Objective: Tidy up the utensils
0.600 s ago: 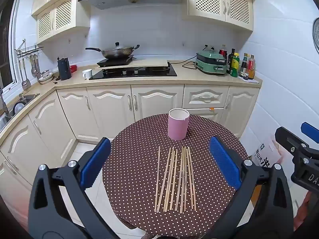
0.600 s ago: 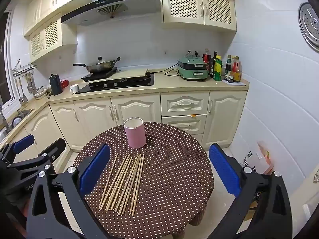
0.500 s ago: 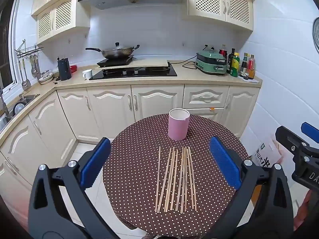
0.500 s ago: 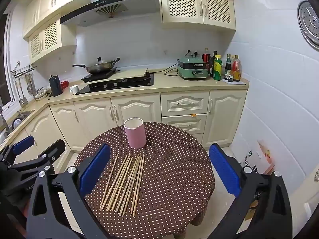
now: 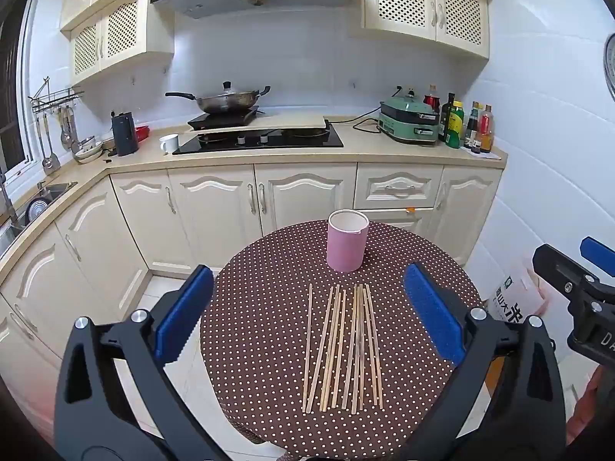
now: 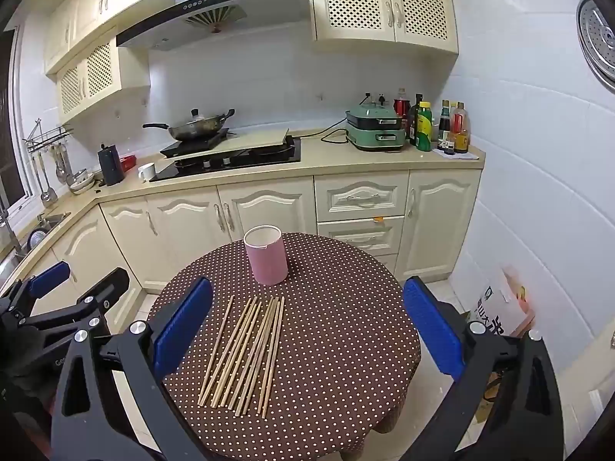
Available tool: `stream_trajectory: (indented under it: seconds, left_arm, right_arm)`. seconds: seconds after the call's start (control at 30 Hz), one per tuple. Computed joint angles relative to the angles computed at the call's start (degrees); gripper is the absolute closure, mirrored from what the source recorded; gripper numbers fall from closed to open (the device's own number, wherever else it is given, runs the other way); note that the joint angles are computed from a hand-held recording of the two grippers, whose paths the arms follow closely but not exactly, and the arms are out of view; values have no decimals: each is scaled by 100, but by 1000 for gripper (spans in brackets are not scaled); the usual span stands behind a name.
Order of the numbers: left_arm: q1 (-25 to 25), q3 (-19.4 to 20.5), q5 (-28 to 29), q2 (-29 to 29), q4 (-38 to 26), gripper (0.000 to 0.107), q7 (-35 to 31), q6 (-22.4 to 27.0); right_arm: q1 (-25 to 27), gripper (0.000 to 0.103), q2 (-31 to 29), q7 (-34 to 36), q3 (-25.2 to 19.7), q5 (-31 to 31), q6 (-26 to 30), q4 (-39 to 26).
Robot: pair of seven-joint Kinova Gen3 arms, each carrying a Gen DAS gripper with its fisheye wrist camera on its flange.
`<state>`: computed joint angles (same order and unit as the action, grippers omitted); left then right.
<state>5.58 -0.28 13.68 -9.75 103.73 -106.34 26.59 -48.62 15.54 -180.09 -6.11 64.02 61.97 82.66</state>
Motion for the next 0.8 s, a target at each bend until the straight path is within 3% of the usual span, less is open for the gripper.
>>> stream_trajectory:
  seconds: [0.8]
  left_arm:
    - [-26, 93, -145, 86, -101, 11, 97, 97]
  right_arm:
    - [90, 7, 3, 205, 36, -273, -86, -67]
